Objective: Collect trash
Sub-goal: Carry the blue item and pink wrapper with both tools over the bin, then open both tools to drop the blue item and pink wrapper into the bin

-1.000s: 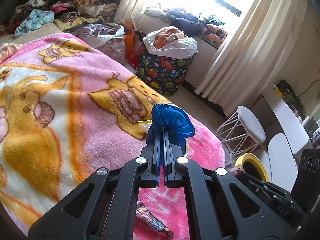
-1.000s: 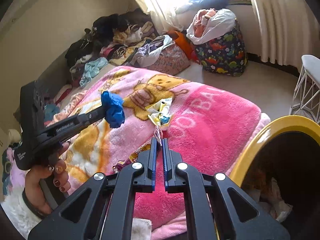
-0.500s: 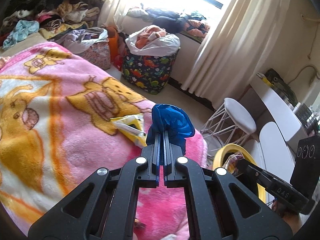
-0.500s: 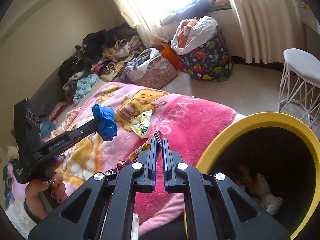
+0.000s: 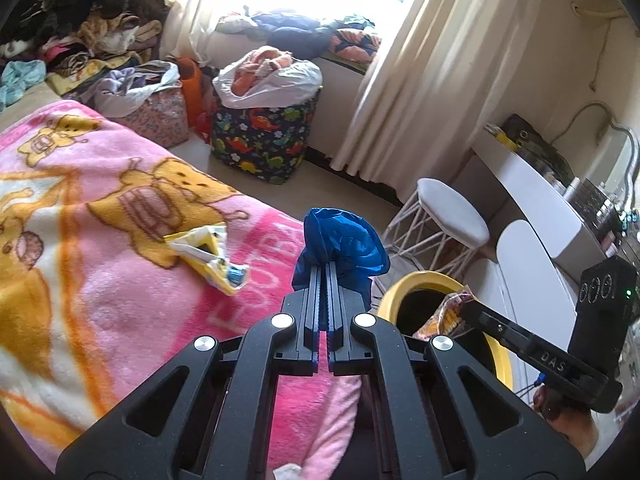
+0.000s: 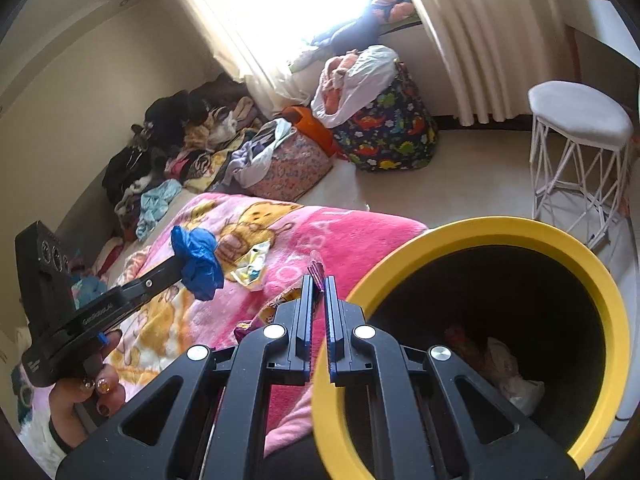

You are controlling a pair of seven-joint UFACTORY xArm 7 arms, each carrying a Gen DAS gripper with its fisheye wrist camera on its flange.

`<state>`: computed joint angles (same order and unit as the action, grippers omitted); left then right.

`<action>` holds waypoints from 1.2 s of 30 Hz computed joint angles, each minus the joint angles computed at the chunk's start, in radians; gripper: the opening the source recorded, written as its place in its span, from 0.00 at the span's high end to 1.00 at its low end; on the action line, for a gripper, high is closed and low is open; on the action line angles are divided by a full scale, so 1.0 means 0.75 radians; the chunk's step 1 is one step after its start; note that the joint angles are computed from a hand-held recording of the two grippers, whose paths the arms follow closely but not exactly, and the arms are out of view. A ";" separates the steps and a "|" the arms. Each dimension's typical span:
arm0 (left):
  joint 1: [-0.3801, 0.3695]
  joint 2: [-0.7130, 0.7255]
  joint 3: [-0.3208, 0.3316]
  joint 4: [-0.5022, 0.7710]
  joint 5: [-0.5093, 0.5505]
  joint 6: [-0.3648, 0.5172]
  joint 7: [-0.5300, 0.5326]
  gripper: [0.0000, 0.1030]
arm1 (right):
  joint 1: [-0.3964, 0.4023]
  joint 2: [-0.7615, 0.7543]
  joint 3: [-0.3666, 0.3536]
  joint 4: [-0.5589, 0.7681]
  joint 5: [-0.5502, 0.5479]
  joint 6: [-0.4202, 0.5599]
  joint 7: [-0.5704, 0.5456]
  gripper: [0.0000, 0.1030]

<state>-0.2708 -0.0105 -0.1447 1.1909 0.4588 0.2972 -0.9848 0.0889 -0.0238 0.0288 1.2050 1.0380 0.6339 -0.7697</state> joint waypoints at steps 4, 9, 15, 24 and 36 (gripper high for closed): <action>-0.016 0.017 -0.006 0.017 -0.029 -0.007 0.038 1.00 | -0.016 -0.002 -0.012 -0.009 0.012 -0.012 0.007 0.94; -0.047 0.048 -0.009 0.056 -0.038 0.000 0.068 1.00 | -0.038 -0.003 -0.026 -0.019 0.019 -0.030 0.019 0.94; -0.086 0.085 -0.005 0.100 -0.067 0.012 0.121 1.00 | -0.064 -0.006 -0.043 -0.034 0.036 -0.039 0.028 0.94; -0.147 0.142 -0.007 0.159 -0.125 0.029 0.216 1.00 | -0.097 -0.008 -0.057 -0.054 0.041 -0.071 0.042 0.94; -0.209 0.227 -0.018 0.229 -0.276 0.047 0.408 1.00 | -0.116 -0.012 -0.068 -0.084 0.006 -0.146 0.067 0.94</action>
